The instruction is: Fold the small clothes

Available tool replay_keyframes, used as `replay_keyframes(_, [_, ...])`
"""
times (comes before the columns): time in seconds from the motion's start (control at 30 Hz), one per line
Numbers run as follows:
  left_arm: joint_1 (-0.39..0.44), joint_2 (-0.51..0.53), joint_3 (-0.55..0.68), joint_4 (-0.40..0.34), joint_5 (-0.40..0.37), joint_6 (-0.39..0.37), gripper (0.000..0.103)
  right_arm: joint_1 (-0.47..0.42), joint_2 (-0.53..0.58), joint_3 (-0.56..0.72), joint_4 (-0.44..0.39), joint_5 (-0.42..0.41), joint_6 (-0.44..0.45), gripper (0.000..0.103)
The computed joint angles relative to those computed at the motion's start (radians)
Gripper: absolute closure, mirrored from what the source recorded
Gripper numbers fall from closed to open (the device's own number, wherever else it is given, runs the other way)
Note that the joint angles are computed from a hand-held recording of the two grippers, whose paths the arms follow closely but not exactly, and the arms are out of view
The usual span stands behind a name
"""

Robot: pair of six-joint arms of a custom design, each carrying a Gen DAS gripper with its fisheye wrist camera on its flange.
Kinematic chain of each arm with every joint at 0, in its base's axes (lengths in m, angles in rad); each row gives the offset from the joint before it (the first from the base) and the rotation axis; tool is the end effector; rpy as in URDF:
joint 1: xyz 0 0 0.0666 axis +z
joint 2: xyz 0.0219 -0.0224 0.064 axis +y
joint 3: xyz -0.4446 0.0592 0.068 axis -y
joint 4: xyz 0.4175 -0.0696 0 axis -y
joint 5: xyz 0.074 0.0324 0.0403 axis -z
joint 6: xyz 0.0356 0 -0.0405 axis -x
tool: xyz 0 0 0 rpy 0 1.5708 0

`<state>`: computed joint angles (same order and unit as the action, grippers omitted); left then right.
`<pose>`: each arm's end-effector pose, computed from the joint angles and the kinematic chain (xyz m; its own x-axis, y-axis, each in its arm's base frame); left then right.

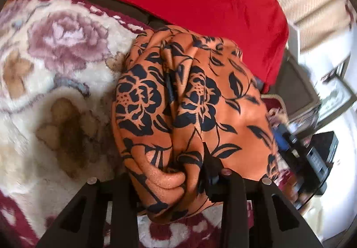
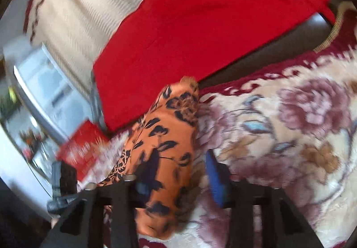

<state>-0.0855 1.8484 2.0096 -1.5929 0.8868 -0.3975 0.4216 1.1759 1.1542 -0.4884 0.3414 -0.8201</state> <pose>0.6297 -0.0821 0.5110 -0.8475 0.3181 -0.4250 0.5304 0.5393 -0.6540 0.3926 0.1626 0.5054 -0.3909 0.5798 -0.7148 0.2446 0.8142 0.5266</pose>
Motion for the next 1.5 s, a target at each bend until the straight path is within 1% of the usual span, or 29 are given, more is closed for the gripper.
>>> replay_keyframes(0.03, [0.0, 0.008, 0.021, -0.02, -0.001, -0.015, 0.065, 0.011, 0.023, 0.03, -0.028, 0.009, 0.017, 0.064])
replay_keyframes(0.07, [0.001, 0.014, 0.043, -0.037, -0.011, -0.031, 0.056, 0.022, 0.041, 0.053, -0.043, 0.021, 0.031, 0.064])
replay_keyframes(0.1, [0.002, 0.016, 0.059, -0.035, -0.026, -0.033, 0.044, 0.033, 0.057, 0.074, -0.056, 0.037, 0.044, 0.064])
replay_keyframes(0.17, [0.01, 0.015, 0.073, -0.011, -0.033, -0.02, 0.035, 0.05, 0.093, 0.12, -0.096, 0.061, 0.073, 0.064])
replay_keyframes(0.2, [0.018, 0.02, 0.085, -0.002, -0.038, -0.003, 0.031, 0.051, 0.12, 0.153, -0.15, 0.057, 0.081, 0.064])
replay_keyframes(0.23, [0.026, 0.028, 0.1, -0.002, -0.035, 0.011, 0.031, 0.055, 0.157, 0.196, -0.238, 0.059, 0.086, 0.064])
replay_keyframes(0.27, [0.039, 0.042, 0.12, -0.009, -0.023, 0.024, 0.03, 0.059, 0.2, 0.236, -0.333, 0.083, 0.091, 0.064])
replay_keyframes(0.3, [0.051, 0.055, 0.142, -0.012, -0.011, 0.047, 0.03, 0.062, 0.222, 0.242, -0.377, 0.106, 0.097, 0.064])
replay_keyframes(0.33, [0.062, 0.065, 0.155, -0.002, -0.002, 0.08, 0.03, 0.067, 0.217, 0.231, -0.371, 0.118, 0.096, 0.063])
replay_keyframes(0.37, [0.076, 0.071, 0.161, 0.022, 0.008, 0.12, 0.03, 0.065, 0.202, 0.206, -0.337, 0.116, 0.097, 0.062])
replay_keyframes(0.43, [0.085, 0.05, 0.125, 0.132, 0.029, 0.227, 0.03, 0.054, 0.188, 0.194, -0.331, 0.082, 0.073, 0.062])
replay_keyframes(0.47, [0.087, 0.039, 0.108, 0.18, 0.042, 0.258, 0.03, 0.049, 0.186, 0.197, -0.339, 0.065, 0.069, 0.061])
replay_keyframes(0.5, [0.082, 0.022, 0.086, 0.209, 0.053, 0.261, 0.03, 0.049, 0.185, 0.204, -0.352, 0.061, 0.069, 0.061])
replay_keyframes(0.6, [0.045, -0.023, 0.044, 0.259, 0.075, 0.191, 0.03, 0.043, 0.184, 0.234, -0.37, 0.051, 0.093, 0.06])
replay_keyframes(0.7, [0.01, -0.069, 0.006, 0.276, 0.047, 0.103, 0.03, 0.026, 0.168, 0.242, -0.32, 0.053, 0.116, 0.06])
replay_keyframes(0.77, [-0.02, -0.099, -0.036, 0.315, -0.012, 0.074, 0.029, 0.008, 0.177, 0.272, -0.323, 0.05, 0.133, 0.06])
replay_keyframes(0.83, [-0.043, -0.109, -0.047, 0.322, -0.079, 0.06, 0.029, -0.015, 0.208, 0.319, -0.341, 0.049, 0.165, 0.06])
replay_keyframes(0.9, [-0.067, -0.096, -0.041, 0.307, -0.176, 0.07, 0.029, -0.047, 0.25, 0.374, -0.355, 0.024, 0.192, 0.061])
replay_keyframes(1.0, [-0.077, -0.062, -0.024, 0.237, -0.244, 0.067, 0.029, -0.097, 0.308, 0.439, -0.352, -0.064, 0.194, 0.063])
replay_keyframes(1.07, [-0.074, -0.065, -0.04, 0.253, -0.247, 0.063, 0.028, -0.134, 0.367, 0.499, -0.382, -0.134, 0.198, 0.063])
replay_keyframes(1.13, [-0.076, -0.078, -0.06, 0.273, -0.262, 0.034, 0.028, -0.165, 0.436, 0.562, -0.438, -0.193, 0.201, 0.063])
replay_keyframes(1.2, [-0.086, -0.088, -0.08, 0.295, -0.292, 0.019, 0.027, -0.196, 0.508, 0.619, -0.527, -0.271, 0.176, 0.061])
replay_keyframes(1.23, [-0.084, -0.089, -0.082, 0.295, -0.291, 0.013, 0.026, -0.211, 0.521, 0.621, -0.524, -0.314, 0.16, 0.059])
replay_keyframes(1.27, [-0.08, -0.087, -0.076, 0.287, -0.28, 0.01, 0.026, -0.216, 0.515, 0.614, -0.508, -0.328, 0.152, 0.056])
replay_keyframes(1.3, [-0.078, -0.084, -0.069, 0.277, -0.272, 0.009, 0.026, -0.22, 0.507, 0.607, -0.495, -0.339, 0.143, 0.056])
replay_keyframes(1.33, [-0.078, -0.081, -0.065, 0.272, -0.265, 0.009, 0.026, -0.218, 0.499, 0.601, -0.492, -0.33, 0.144, 0.056])
replay_keyframes(1.4, [-0.072, -0.081, -0.064, 0.272, -0.254, 0.012, 0.026, -0.203, 0.47, 0.567, -0.47, -0.288, 0.171, 0.056])
replay_keyframes(1.43, [-0.068, -0.088, -0.069, 0.281, -0.251, 0.013, 0.026, -0.195, 0.448, 0.543, -0.455, -0.273, 0.175, 0.056])
replay_keyframes(1.5, [-0.059, -0.109, -0.098, 0.329, -0.246, 0.008, 0.026, -0.181, 0.4, 0.497, -0.412, -0.264, 0.163, 0.056])
